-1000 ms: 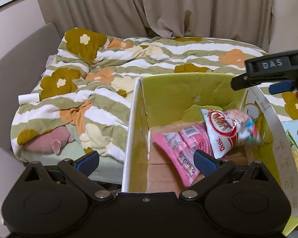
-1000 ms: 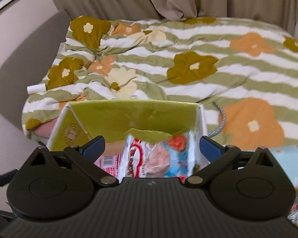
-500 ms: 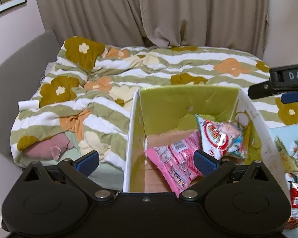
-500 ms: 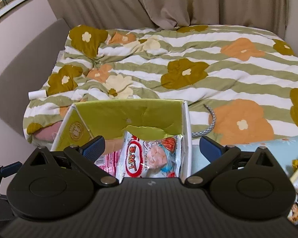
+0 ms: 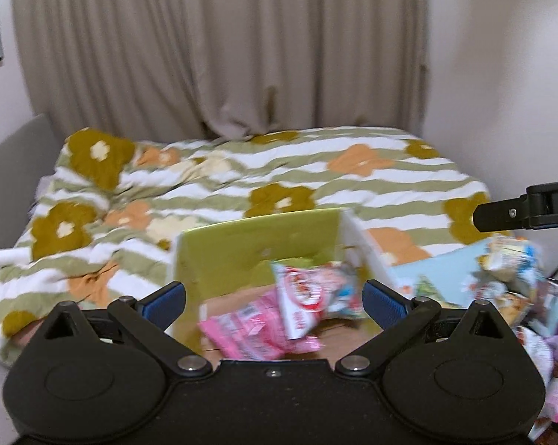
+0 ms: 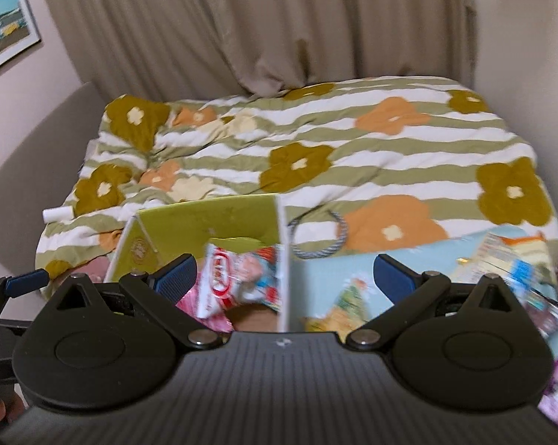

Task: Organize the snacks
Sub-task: 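Withdraw both tools from the box back toward the snack heap, then grasp the white printed bag with the left tool while the right tool grasps the purple bag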

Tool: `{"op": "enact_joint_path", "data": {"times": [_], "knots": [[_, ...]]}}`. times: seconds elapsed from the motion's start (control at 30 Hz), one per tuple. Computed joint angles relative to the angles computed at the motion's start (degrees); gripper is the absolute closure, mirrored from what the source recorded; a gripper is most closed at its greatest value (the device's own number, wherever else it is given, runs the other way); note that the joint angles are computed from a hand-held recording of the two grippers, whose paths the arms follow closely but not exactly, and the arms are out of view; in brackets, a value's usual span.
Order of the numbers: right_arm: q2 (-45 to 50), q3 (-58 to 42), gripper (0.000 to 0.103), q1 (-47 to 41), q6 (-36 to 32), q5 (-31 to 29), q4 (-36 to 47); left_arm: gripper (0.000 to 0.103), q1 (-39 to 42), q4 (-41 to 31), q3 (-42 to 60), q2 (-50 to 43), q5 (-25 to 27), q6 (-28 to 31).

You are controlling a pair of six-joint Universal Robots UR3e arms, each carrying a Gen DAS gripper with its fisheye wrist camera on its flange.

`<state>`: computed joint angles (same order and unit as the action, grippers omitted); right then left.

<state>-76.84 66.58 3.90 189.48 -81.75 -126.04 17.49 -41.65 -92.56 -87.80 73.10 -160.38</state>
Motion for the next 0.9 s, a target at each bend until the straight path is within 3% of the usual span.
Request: {"op": "enact_joint_path", "data": {"times": [0.23,0.5,0.73,0.9], "knots": [[-18.15,19.21,0.000,-14.15,-8.81,4.45,0.18,0.000,-10.06,2.43,-4.49,2.71,2.04,-2.83],[-33.27,33.00,0.000,-39.66,-27.73,18.93,10.92,0.000,-29.53,6.12,-1.71,-4.39,12.35,-13.00],[-38.80,40.17,0.000,-57.71,-47.22,25.03,22.55,0.000,-41.55,10.04,2.67,-15.01,16.34,-17.56],[-39.92,45.03,0.000,-65.64,-56.39,26.33,26.27,0.001,-47.05,12.01,4.97,-21.93,18.55,-17.61]]}}
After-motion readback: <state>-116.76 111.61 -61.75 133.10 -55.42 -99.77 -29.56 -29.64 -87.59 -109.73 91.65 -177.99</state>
